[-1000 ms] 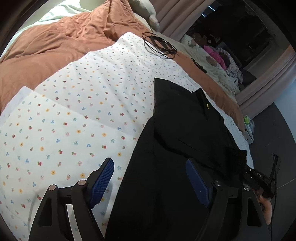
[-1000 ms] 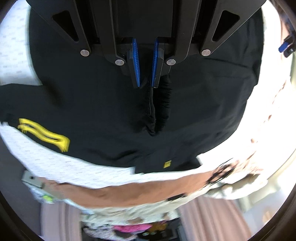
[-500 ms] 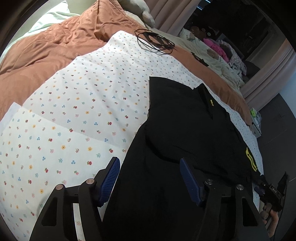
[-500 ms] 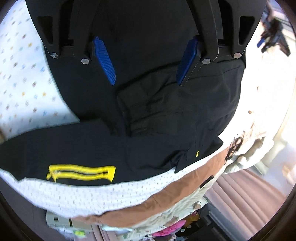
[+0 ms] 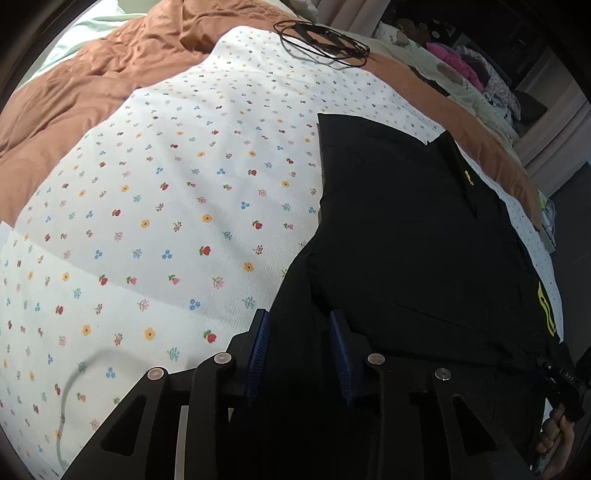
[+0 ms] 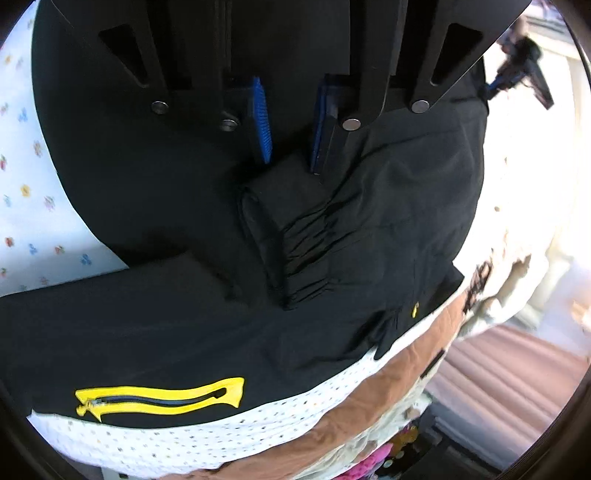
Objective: Fold large clothes
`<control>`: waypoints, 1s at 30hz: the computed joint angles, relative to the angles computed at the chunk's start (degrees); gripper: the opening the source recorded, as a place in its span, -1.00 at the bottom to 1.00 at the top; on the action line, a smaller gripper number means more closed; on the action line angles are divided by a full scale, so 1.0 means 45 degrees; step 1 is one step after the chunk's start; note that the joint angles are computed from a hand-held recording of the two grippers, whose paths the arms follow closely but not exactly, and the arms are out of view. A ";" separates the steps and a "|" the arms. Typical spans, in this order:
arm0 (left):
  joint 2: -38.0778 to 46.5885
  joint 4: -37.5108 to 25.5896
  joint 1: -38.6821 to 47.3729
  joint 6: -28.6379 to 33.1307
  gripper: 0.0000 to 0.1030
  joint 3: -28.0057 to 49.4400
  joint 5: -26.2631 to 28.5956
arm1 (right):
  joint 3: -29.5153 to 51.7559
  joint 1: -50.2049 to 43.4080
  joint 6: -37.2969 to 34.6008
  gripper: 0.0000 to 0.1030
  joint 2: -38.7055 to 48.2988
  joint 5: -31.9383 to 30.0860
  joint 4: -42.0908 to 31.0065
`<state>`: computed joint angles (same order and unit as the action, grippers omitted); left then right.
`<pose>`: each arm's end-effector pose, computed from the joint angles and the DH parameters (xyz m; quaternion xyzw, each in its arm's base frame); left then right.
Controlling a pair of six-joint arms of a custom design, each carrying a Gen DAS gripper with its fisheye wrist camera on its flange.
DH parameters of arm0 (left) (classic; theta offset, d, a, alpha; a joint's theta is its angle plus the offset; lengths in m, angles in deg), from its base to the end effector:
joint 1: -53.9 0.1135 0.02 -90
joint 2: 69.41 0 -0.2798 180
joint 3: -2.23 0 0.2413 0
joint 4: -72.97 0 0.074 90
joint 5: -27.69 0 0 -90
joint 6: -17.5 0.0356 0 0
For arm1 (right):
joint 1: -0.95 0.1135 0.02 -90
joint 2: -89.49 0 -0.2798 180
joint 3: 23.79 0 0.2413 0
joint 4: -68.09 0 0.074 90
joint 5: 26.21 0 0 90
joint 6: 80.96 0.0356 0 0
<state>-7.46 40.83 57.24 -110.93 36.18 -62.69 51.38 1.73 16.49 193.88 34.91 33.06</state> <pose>0.1558 0.0093 0.1521 -0.3453 0.9024 -0.0746 0.2466 0.3456 0.0219 0.1720 -0.0006 0.9457 0.2580 0.1978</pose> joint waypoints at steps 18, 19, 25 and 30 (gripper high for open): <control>0.0933 0.0028 0.0250 -0.0529 -0.58 0.0197 -0.0364 | 0.1743 0.0138 -0.0946 0.01 0.0538 0.0731 -0.1150; 0.0707 -0.0152 0.0245 -0.0667 -0.58 0.0169 -0.0220 | 0.1559 -0.0086 -0.1044 0.08 0.0263 0.0666 -0.1116; -0.0632 -0.1557 -0.0672 -0.1775 -0.54 0.0490 -0.0445 | 0.1346 -0.1785 -0.1902 0.11 -0.0686 0.0187 -0.1829; -0.1449 -0.2369 -0.2497 -0.3172 0.31 0.1193 -0.1435 | 0.1850 -0.3450 -0.2536 0.12 -0.0964 -0.0316 -0.2615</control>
